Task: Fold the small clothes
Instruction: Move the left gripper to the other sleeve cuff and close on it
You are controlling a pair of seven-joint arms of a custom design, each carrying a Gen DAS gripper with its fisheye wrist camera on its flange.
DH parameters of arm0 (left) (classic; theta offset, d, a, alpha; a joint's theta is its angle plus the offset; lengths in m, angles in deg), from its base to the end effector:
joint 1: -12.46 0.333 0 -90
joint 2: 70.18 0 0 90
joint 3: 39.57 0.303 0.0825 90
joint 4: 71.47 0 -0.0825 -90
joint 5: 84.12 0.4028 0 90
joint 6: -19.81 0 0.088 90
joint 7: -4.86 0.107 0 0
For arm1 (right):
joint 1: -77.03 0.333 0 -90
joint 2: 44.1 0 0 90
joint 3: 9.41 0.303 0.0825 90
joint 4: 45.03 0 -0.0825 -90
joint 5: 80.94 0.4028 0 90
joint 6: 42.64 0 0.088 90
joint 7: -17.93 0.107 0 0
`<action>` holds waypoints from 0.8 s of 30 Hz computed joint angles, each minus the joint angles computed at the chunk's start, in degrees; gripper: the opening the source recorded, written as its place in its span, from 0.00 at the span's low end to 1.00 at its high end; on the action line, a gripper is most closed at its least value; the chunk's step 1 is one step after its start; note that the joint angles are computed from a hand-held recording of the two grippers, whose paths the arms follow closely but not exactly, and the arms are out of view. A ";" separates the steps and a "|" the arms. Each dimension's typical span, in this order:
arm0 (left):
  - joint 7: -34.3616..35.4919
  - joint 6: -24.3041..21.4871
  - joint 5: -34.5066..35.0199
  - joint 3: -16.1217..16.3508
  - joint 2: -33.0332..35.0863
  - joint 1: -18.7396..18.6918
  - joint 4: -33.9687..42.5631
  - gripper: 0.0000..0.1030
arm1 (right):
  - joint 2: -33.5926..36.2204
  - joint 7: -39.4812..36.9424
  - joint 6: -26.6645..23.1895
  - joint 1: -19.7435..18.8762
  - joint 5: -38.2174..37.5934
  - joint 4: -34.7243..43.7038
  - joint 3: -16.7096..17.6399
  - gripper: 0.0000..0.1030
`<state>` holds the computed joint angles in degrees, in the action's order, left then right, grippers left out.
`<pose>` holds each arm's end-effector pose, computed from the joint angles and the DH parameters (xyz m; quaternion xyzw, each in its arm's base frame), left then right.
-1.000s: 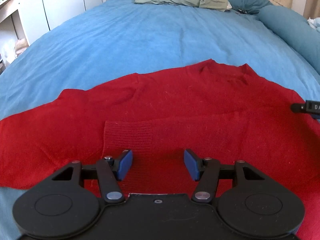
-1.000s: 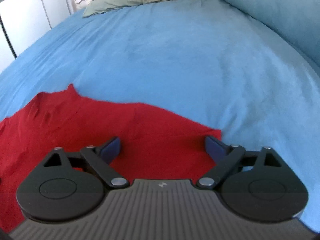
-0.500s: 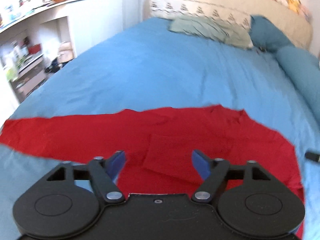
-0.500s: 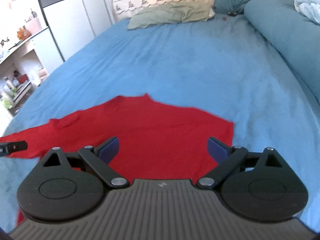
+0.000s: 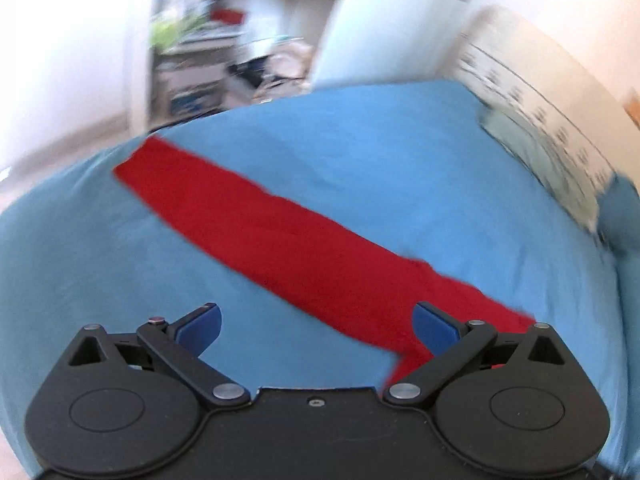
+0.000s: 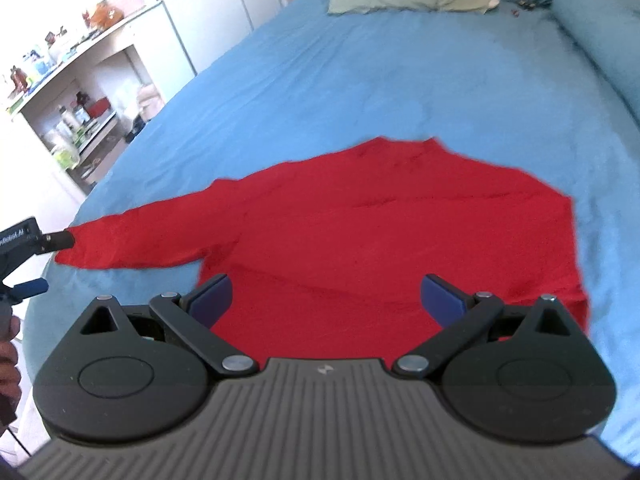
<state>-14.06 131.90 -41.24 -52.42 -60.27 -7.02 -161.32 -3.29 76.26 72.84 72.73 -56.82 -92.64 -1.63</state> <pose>0.5834 -0.3031 0.5629 -0.9143 0.2042 -0.2376 0.2566 0.7863 0.0262 0.5567 -0.8022 0.4933 -0.0752 0.3278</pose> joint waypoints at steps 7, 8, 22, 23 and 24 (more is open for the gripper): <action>-4.81 8.44 -3.61 2.64 -10.78 6.98 -18.64 0.81 | -4.42 7.40 6.24 5.11 -3.01 -10.57 -1.13 1.00; -4.28 9.75 -3.89 2.94 -11.31 7.95 -20.11 0.79 | -4.41 7.76 7.39 5.63 -3.49 -11.30 -1.12 1.00; -2.71 13.37 -1.56 3.75 -8.47 13.12 -22.91 0.52 | -1.23 15.33 13.84 11.34 -9.32 -11.90 -0.36 1.00; -2.43 12.69 -1.18 3.70 -7.98 13.05 -22.32 0.52 | -1.09 15.48 14.05 11.42 -9.52 -11.74 -0.30 1.00; -2.06 12.30 -0.87 3.77 -7.47 13.07 -21.84 0.52 | -0.96 15.52 14.53 11.48 -9.62 -11.70 -0.20 1.00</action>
<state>-16.12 144.20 -42.11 -48.65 -67.74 6.06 -183.16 -4.25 91.78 87.36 84.22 -66.44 -104.33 -1.82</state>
